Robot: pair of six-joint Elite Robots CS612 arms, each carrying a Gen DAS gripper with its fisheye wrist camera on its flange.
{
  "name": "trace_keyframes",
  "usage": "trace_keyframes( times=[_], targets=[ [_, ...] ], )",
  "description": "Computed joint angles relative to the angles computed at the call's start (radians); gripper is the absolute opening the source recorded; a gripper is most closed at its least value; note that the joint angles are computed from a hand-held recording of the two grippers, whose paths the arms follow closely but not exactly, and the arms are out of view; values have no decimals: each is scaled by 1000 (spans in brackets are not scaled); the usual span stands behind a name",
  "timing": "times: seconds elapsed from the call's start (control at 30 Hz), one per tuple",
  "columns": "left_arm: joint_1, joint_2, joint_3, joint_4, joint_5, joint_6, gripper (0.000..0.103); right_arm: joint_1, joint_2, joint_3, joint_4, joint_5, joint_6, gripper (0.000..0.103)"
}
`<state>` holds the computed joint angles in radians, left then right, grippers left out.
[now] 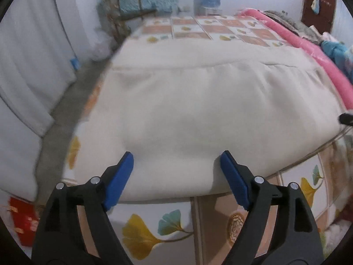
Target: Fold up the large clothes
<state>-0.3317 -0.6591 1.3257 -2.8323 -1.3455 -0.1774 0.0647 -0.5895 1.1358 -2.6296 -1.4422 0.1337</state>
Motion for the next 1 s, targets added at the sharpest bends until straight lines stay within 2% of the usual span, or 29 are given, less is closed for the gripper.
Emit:
trace_keyframes(
  times=[0.07,0.1,0.13,0.2,0.27,0.33,0.43,0.5,0.63,0.77,0.83,0.93,1.0],
  targets=[
    [2,-21,30,-54,-30,-20,78,4,-23,24,-6,-7,17,54],
    [2,-31,45,-77,-43,-30,81,8,-40,49,-34,-7,13,57],
    [3,-44,65,-106,-58,-45,83,13,-49,64,-56,-14,10,60],
    [1,-68,98,-152,-75,-64,86,28,-76,115,-121,-43,8,75],
    [-1,-85,118,-177,-90,-73,88,38,-93,153,-179,-46,16,81],
    [-5,-106,144,-224,-105,-83,89,45,-111,184,-228,-17,27,85],
    [-14,-123,157,-281,-116,-87,93,45,-127,218,-330,69,40,91],
    [-23,-136,162,-295,-98,-83,95,50,-133,225,-375,70,44,93],
    [-41,-147,156,-287,-13,-104,95,63,-152,252,-509,23,63,97],
    [-62,-146,154,-283,87,-156,95,89,-146,265,-624,-90,87,97],
    [-70,-147,151,-256,124,-177,95,106,-139,246,-567,-155,51,97],
    [-71,-145,143,-209,99,-175,95,130,-128,217,-475,-238,-17,97],
    [-72,-139,132,-155,87,-176,95,138,-122,204,-445,-263,-29,97]
  ],
)
